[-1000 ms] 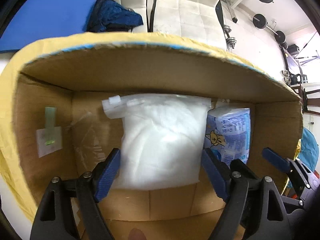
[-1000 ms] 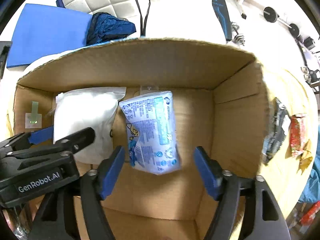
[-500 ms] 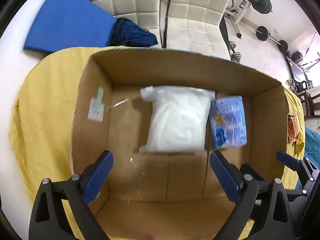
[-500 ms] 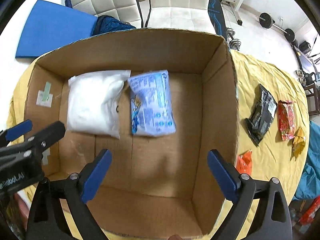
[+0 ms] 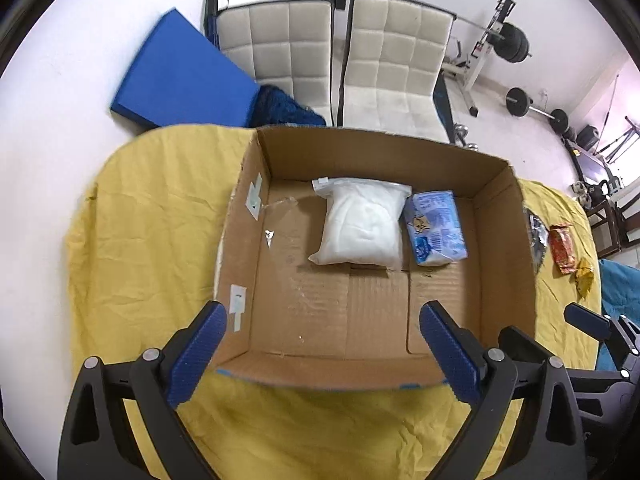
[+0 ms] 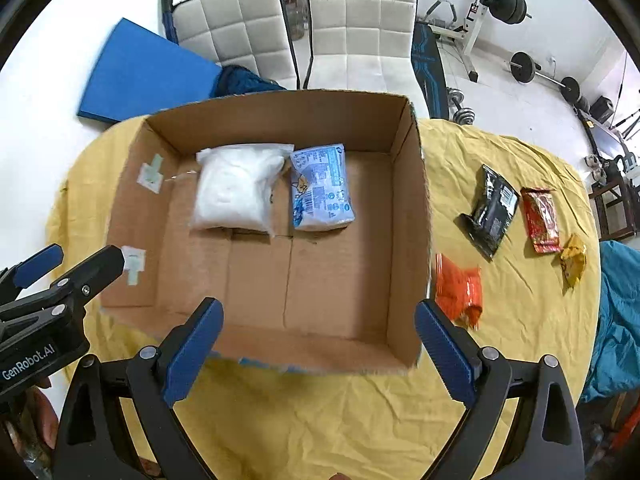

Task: Organize soft objects
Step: 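Open both tools to release the bag and milk pack in the box, then grasp the red floral pack with the right tool while the left tool grasps the black pack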

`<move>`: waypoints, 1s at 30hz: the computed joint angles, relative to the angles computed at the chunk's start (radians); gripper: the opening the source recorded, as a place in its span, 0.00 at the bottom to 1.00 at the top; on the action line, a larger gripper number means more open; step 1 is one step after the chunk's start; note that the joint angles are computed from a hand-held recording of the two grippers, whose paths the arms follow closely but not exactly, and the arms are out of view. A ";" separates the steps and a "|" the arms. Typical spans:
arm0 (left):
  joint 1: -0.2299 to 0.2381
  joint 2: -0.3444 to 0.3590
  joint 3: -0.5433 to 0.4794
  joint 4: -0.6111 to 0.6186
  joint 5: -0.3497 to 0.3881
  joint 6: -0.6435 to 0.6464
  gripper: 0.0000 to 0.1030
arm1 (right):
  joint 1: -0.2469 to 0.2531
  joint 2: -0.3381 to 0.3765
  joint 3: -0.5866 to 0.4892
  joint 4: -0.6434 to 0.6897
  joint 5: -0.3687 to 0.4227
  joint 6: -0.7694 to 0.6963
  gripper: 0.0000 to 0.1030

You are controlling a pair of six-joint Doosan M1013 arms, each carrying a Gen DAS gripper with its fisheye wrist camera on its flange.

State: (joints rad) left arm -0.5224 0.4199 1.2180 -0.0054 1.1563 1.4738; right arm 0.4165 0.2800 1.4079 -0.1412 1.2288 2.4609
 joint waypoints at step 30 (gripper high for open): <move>-0.237 0.083 -0.220 -0.110 0.110 0.004 0.96 | -0.329 -0.335 0.324 0.071 -0.037 -0.125 0.95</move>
State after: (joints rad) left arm -0.7592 0.5031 0.9977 -0.1151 1.2660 1.4779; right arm 0.0876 -0.0546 1.7317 -0.0703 1.1921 2.3358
